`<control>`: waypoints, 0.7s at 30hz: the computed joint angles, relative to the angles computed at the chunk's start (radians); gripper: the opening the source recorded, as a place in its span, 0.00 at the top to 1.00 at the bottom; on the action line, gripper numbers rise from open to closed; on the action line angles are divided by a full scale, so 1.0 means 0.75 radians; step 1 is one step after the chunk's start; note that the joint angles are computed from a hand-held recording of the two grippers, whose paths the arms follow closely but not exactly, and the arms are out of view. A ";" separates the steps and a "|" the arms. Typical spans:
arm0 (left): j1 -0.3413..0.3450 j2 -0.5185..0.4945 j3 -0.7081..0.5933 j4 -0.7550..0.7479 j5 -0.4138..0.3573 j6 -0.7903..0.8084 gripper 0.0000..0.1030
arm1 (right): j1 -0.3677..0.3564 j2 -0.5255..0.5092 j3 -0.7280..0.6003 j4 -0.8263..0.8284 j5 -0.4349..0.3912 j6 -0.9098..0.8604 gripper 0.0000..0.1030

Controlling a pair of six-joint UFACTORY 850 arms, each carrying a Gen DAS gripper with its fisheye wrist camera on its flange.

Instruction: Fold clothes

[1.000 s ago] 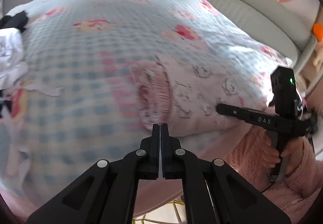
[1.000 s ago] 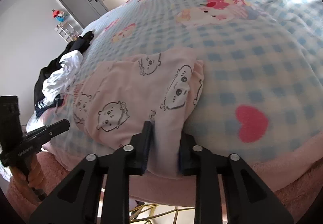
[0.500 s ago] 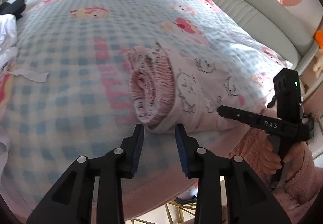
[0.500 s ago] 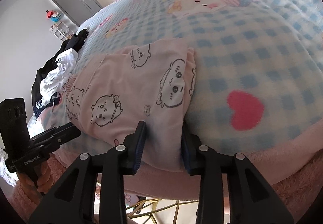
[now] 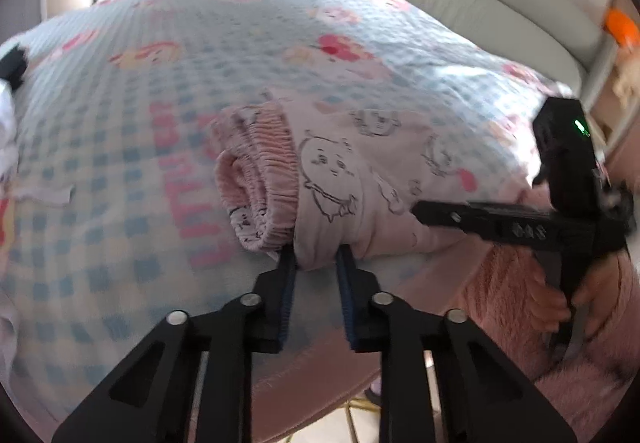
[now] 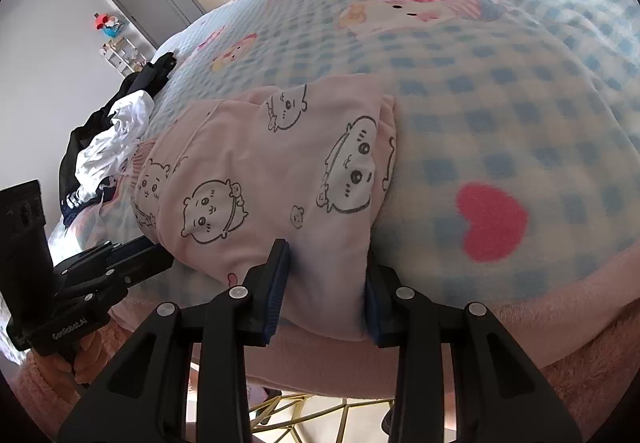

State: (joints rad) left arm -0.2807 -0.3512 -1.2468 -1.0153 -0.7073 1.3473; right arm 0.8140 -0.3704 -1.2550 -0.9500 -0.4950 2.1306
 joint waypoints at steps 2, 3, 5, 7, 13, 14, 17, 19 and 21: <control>0.005 0.006 -0.003 0.010 -0.043 0.056 0.83 | -0.002 -0.002 -0.001 -0.003 0.004 0.012 0.67; 0.006 -0.001 -0.014 0.027 -0.052 0.055 0.83 | -0.003 -0.003 -0.002 -0.005 0.007 0.019 0.67; 0.007 -0.014 -0.034 0.060 -0.069 0.048 0.83 | -0.005 -0.002 0.002 -0.002 0.013 0.015 0.67; 0.003 -0.033 -0.052 0.071 -0.073 0.020 0.83 | -0.005 -0.006 -0.005 0.015 0.008 -0.011 0.66; -0.049 0.001 0.012 0.055 0.050 0.052 0.93 | 0.007 -0.015 -0.024 0.045 -0.040 -0.075 0.66; -0.059 0.019 0.036 0.053 0.096 0.064 0.94 | 0.011 -0.018 -0.032 0.053 -0.062 -0.094 0.71; -0.073 0.061 0.073 0.087 0.221 0.019 0.95 | 0.032 -0.035 -0.074 0.064 -0.168 -0.176 0.86; -0.069 0.079 0.074 0.126 0.275 -0.046 0.95 | 0.047 -0.037 -0.089 0.030 -0.217 -0.174 0.87; -0.059 0.083 0.054 0.178 0.290 -0.101 0.97 | 0.059 -0.033 -0.095 -0.022 -0.247 -0.148 0.88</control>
State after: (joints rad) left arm -0.3248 -0.2890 -1.2066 -0.8819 -0.4901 1.2716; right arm 0.8583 -0.3950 -1.3261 -0.9662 -0.6803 2.0193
